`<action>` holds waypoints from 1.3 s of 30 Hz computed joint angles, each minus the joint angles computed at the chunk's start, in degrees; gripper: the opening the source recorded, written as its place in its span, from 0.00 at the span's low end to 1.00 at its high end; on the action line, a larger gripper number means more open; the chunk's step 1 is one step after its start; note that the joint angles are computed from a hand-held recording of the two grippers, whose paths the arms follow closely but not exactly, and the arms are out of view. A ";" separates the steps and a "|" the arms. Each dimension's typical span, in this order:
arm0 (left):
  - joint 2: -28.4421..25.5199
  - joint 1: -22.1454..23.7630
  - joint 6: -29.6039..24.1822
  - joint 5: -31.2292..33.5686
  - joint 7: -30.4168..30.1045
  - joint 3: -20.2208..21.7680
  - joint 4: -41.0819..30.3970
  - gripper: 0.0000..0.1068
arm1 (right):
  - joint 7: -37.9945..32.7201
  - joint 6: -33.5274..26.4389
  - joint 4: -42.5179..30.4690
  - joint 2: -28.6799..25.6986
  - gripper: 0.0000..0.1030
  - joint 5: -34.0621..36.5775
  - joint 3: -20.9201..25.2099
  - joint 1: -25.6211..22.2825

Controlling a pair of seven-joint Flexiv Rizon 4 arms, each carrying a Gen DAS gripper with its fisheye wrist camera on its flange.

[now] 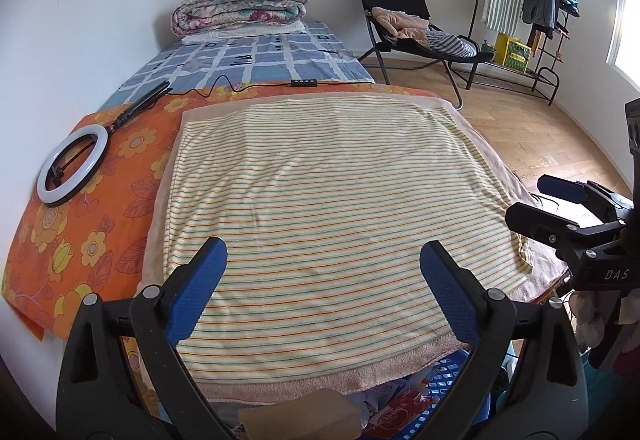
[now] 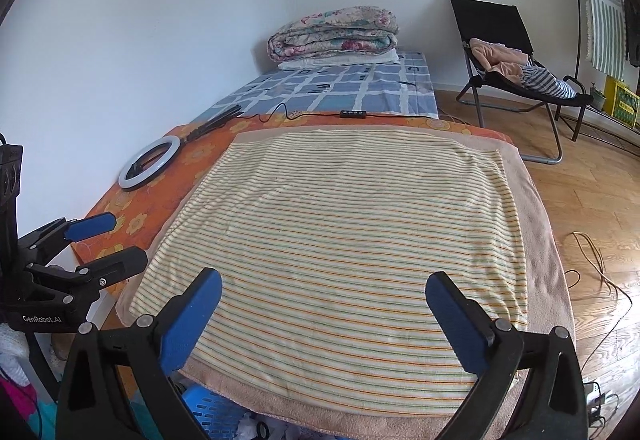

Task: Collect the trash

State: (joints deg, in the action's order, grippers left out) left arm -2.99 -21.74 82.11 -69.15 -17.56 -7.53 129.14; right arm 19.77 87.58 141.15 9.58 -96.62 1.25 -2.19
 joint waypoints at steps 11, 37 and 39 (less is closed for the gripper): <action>-0.19 1.22 -1.19 5.26 -4.55 0.36 0.46 0.94 | -0.42 0.02 0.48 -0.24 1.00 1.53 0.15 -0.41; -0.40 2.18 -1.95 9.05 -6.91 0.10 0.83 0.95 | -1.20 0.70 1.00 -0.26 1.00 3.16 0.72 -1.37; -0.41 2.17 -1.93 9.06 -6.91 0.10 0.85 0.95 | -1.19 0.70 1.01 -0.29 1.00 3.20 0.75 -1.39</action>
State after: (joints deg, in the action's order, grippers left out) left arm -3.40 -19.58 80.18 -60.09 -24.47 -7.43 129.99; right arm 18.58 88.28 142.16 9.29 -93.42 2.00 -3.58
